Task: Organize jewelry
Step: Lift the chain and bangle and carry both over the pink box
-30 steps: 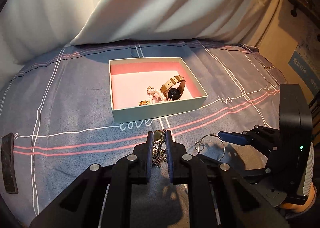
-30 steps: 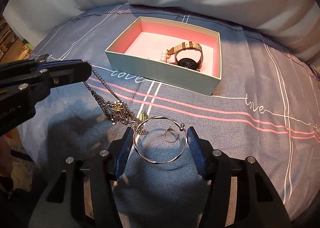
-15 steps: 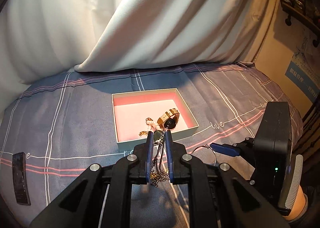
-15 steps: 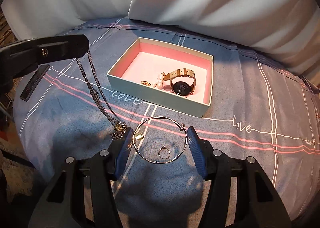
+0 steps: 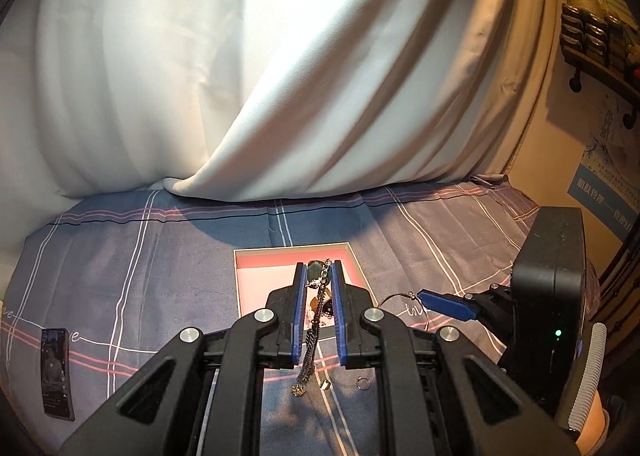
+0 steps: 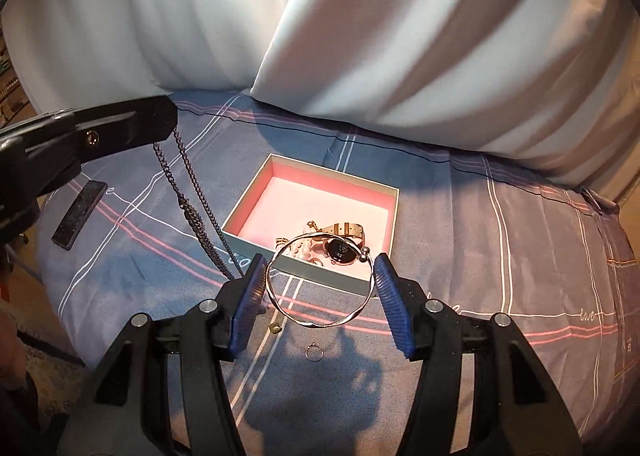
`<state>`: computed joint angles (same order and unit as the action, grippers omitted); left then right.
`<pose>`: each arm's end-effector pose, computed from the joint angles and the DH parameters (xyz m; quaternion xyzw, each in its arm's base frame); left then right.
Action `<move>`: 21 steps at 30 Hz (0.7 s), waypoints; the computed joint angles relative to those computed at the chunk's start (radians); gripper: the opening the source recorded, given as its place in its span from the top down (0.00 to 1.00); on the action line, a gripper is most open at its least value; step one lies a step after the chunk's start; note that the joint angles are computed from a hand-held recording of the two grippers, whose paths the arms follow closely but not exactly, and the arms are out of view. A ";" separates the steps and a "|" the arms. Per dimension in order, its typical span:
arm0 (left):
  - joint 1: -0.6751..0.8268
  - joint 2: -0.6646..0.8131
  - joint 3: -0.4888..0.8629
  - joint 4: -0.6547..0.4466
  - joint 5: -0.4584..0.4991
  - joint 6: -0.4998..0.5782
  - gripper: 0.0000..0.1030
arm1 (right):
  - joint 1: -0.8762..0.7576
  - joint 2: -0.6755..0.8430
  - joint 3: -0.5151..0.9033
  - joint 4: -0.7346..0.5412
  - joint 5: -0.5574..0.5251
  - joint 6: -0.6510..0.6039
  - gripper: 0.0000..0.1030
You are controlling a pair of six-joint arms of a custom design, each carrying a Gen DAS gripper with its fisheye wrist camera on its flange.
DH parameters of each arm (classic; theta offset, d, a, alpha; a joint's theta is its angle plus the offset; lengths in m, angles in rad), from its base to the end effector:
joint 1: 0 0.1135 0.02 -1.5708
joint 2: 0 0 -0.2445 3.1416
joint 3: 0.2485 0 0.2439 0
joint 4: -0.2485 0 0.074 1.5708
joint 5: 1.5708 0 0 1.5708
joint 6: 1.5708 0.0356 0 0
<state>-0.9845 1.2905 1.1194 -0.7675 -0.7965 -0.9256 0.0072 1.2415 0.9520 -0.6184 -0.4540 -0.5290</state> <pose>0.1617 -0.1975 0.2875 -0.0947 0.8792 -0.0210 0.4664 0.2497 0.0174 0.2513 -0.3147 0.8690 0.1238 0.3612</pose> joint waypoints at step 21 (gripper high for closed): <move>-0.026 0.044 0.201 -0.052 -0.130 0.090 0.88 | -0.017 -0.017 0.114 -0.017 -0.039 0.020 0.46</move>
<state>-1.0103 1.3348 1.3202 -0.8191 -0.9264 -0.8356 -0.0100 1.2246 1.0657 -0.6357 -0.4930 -0.5095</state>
